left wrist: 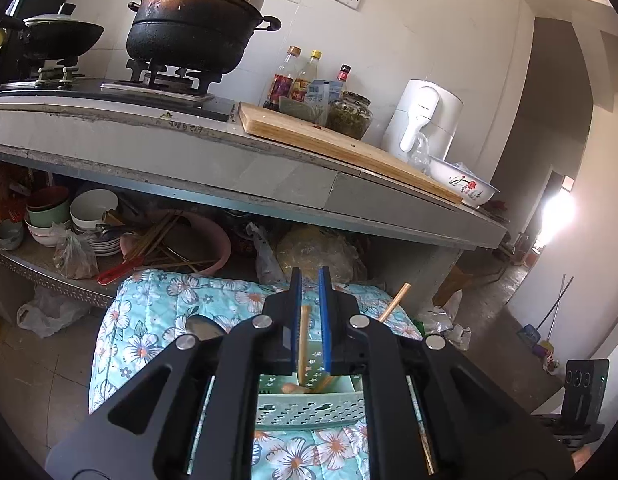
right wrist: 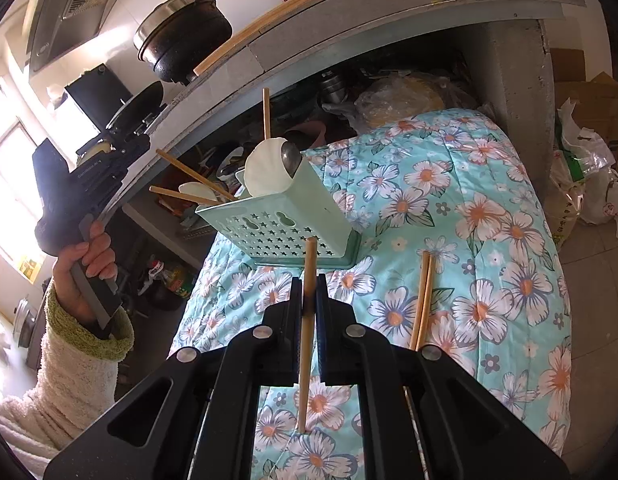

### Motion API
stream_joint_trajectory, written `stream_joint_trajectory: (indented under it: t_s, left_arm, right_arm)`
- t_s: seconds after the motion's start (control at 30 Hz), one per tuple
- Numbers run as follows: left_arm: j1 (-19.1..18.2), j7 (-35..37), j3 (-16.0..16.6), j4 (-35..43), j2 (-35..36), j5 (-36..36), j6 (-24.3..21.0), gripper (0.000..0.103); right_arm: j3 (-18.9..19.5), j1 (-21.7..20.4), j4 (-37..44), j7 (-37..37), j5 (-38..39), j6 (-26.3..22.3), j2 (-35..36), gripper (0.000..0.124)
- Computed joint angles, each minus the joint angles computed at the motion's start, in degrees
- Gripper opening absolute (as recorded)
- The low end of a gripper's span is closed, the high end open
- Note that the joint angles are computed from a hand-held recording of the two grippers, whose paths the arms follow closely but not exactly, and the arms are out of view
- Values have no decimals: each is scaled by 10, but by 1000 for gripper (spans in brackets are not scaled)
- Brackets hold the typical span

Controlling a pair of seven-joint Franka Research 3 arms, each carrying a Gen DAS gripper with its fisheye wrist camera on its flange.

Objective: Organize utensils
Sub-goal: 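Lower the chopstick into the holder and open the left tool while the right tool holds its chopstick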

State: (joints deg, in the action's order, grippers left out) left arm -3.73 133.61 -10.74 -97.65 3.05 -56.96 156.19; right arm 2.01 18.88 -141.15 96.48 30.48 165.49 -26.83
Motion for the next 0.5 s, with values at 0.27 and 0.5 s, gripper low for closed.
stream_joint_trajectory:
  t_s: [0.27,0.5]
  left_arm:
    - [-12,35,13,-44,-46,-29,4,23]
    - [-38,31,48,-143,-122,-21,12,24]
  right_arm:
    - [13,-13,8,9,-24,-1,-2,7]
    - [27,-20,70,0,-72,9,15,7]
